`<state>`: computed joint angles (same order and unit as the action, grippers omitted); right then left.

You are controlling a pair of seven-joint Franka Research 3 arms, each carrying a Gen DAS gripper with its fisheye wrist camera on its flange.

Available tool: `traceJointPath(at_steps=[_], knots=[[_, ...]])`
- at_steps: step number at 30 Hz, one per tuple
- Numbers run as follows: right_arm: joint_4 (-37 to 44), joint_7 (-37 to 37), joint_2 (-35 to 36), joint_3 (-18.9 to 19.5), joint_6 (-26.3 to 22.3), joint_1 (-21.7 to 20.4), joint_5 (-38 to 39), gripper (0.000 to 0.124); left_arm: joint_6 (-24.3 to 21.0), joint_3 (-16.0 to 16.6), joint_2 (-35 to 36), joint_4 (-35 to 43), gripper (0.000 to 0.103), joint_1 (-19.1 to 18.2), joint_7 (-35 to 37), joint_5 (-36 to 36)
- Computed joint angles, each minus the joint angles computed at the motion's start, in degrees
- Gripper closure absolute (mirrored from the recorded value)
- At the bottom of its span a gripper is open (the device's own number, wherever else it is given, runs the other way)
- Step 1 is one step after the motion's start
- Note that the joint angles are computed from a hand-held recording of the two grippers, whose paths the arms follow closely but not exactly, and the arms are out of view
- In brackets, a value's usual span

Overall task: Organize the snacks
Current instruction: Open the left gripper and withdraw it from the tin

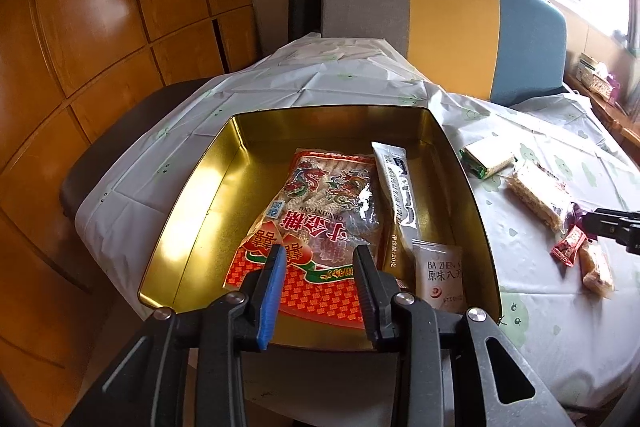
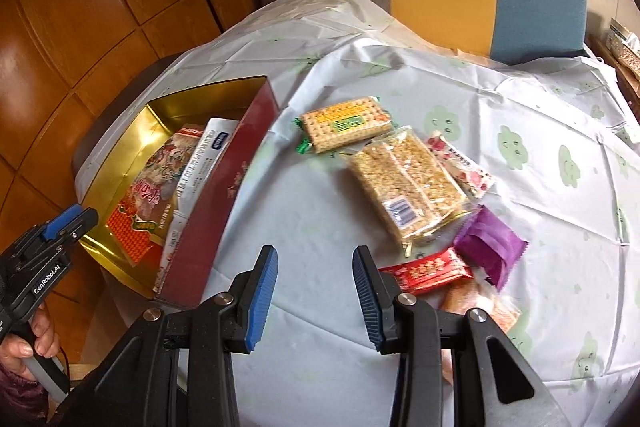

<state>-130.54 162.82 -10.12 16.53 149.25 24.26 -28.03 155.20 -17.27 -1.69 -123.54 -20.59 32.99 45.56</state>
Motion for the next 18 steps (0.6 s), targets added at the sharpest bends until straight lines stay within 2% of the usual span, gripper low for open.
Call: traceJointPath(at_steps=[7, 13, 18], knots=[[-5.4, -0.7, -6.9, 0.2, -3.9, -2.2, 1.2, 0.084, -0.9, -0.3, 1.4, 1.8, 0.063, -0.9, 1.5, 0.0], [-9.2, -3.9, -11.4, 0.6, -7.8, -4.6, 3.5, 0.084, -1.2, -0.2, 3.7, 4.5, 0.063, -2.0, 6.7, -3.1], [-13.9, -3.3, -14.8, 0.7, -6.9, -7.6, 5.0, 0.084, -1.3, -0.3, 6.4, 8.2, 0.063, -3.3, 13.1, -7.0]])
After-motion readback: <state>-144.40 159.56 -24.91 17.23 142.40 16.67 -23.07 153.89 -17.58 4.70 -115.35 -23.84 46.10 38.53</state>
